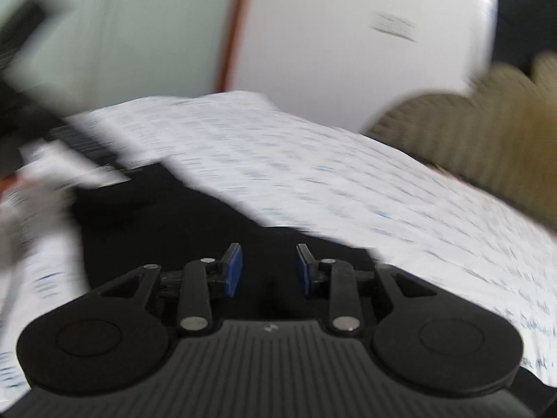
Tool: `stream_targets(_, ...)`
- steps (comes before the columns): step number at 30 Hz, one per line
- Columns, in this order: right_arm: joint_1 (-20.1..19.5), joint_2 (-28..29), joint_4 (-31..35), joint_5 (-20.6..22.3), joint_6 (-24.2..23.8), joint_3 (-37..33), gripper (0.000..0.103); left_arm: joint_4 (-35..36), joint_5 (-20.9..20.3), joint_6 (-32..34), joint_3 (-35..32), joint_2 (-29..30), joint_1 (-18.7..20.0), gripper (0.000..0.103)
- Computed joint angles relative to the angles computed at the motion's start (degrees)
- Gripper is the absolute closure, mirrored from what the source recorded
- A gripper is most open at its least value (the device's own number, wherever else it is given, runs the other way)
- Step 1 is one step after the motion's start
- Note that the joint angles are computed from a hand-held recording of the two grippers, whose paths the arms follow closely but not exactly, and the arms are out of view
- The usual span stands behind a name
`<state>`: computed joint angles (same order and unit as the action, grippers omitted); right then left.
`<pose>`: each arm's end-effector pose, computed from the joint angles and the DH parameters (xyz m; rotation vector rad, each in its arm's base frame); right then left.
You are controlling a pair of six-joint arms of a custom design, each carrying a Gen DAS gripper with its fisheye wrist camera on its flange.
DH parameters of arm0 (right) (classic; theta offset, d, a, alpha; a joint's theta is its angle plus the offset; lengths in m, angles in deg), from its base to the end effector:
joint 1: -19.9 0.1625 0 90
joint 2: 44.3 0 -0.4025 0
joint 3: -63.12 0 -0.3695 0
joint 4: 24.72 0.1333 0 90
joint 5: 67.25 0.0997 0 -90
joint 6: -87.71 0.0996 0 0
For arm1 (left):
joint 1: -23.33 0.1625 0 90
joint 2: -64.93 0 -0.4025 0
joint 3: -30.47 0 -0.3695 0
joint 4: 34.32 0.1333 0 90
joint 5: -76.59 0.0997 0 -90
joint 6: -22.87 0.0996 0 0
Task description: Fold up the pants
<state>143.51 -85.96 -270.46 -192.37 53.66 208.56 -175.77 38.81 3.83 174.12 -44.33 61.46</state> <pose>0.2506 -0.2397 0.0995 0.9886 -2.1139 1.1211 -0.0936 -0.3430 0.3047 0.5057 2.3366 -0.9691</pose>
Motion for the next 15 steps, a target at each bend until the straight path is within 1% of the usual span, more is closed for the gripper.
stream_targets(1, -3.66, -3.07, 1.29, 2.58, 0.71, 0.98, 0.074, -1.59, -0.51, 0.94, 0.35, 1.18, -0.42, 0.016)
stream_targets(2, -7.76, -6.91, 4.99, 6.35, 1.69, 1.57, 0.071, -3.15, -0.45, 1.9, 0.73, 2.89, -0.84, 0.016)
stream_targets(3, -11.49, -10.92, 10.52, 9.91, 2.83, 1.69, 0.067, -4.57, 0.39, 2.53, 1.18, 4.94, -1.32, 0.016)
stream_targets(4, -14.53, -13.54, 14.62, 12.37, 3.27, 1.21, 0.066, -5.86, 1.61, 2.97, 1.74, 6.94, -1.85, 0.016)
stream_targets(6, -17.48, -14.99, 18.83, 12.93, 3.49, -0.59, 0.065, -8.98, 4.22, 5.04, 2.96, 11.22, -2.2, 0.016)
stream_targets(7, -18.56, -15.43, 21.94, 12.94, 4.11, -1.54, 0.066, -9.49, 5.78, 5.44, 3.44, 13.14, -2.18, 0.016)
stream_targets(8, -19.8, -14.91, 24.12, 12.76, 4.3, -2.83, 0.064, -10.51, 7.1, 6.14, 4.09, 14.74, -1.99, 0.016)
stream_targets(9, -20.49, -12.96, 23.9, 11.21, 3.53, -4.32, 0.048, -12.6, 7.53, 7.66, 4.99, 15.67, -1.74, 0.016)
stream_targets(10, -21.55, -10.12, 21.29, 10.27, 2.96, -5.78, 0.042, -15.18, 7.7, 9.29, 6.01, 15.96, -1.73, 0.016)
stream_targets(11, -21.64, -9.68, 20.36, 10.38, 2.73, -5.75, 0.04, -16.37, 7.87, 10.14, 6.65, 15.69, -2.01, 0.016)
stream_targets(12, -21.63, -9.56, 19.63, 10.13, 4.08, -5.91, 0.045, -15.98, 8.03, 10.28, 6.76, 15.13, -2.23, 0.016)
stream_targets(13, -21.3, -9.57, 18.05, 9.86, 4.8, -5.75, 0.047, -15.21, 8.2, 10.04, 6.65, 14.59, -2.37, 0.015)
stream_targets(14, -20.65, -9.42, 15.52, 9.72, 4.56, -5.36, 0.052, -14.44, 8.49, 9.47, 6.4, 14.28, -2.45, 0.015)
stream_targets(15, -19.77, -9.38, 13.41, 9.32, 3.84, -4.75, 0.054, -13.93, 8.8, 8.81, 6.15, 14.22, -2.31, 0.014)
